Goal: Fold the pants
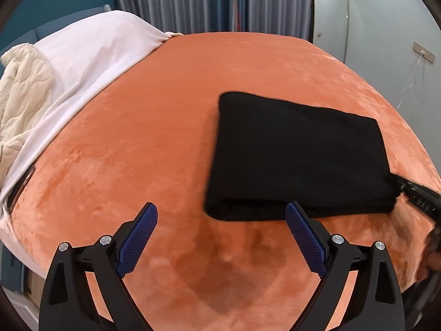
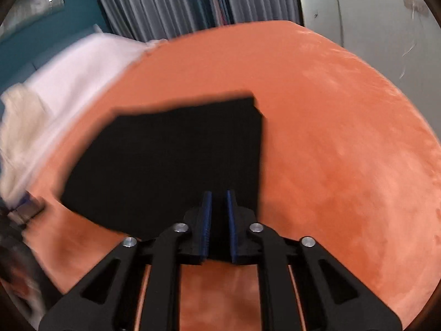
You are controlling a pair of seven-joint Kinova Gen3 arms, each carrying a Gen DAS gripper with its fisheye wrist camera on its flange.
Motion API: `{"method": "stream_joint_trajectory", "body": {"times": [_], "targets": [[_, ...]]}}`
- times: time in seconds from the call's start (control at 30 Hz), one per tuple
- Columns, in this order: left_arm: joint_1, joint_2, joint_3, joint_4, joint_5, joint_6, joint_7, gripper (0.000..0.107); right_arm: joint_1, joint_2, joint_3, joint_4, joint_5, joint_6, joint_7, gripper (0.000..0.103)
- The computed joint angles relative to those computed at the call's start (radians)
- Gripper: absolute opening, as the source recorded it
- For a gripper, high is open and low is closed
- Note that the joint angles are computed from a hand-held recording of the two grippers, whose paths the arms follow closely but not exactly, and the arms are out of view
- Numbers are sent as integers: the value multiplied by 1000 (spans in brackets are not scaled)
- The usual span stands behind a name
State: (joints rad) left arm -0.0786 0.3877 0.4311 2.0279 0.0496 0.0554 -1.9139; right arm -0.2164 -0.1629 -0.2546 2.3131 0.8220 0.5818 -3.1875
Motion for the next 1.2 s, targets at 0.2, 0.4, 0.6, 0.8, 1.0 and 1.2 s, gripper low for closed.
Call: {"method": "stream_joint_trajectory", "body": {"times": [0.2,0.4,0.6,0.8,1.0,1.2], "targets": [[167,-35,-181,43,-17,-36,49,93,32,-162,-226,58,6,128,-100,38],[186,-35,-193,46,-29,-4,79,93,-10,-52,-159,37,29,156,57,38],[380,-77,-397,92,-52,-75,110,93,-15,-85,-40,66,37,72,56,16],[394,-47,-429,57,-51,-39,134,95,15,-130,-34,114,5,19,24,19],[334,-41,-368,52,-69,-33,142,95,-4,-309,-74,62,-67,43,10,19],[273,-70,-298,72,-90,-39,121,95,87,-75,-65,-3,-72,-65,209,0]]}}
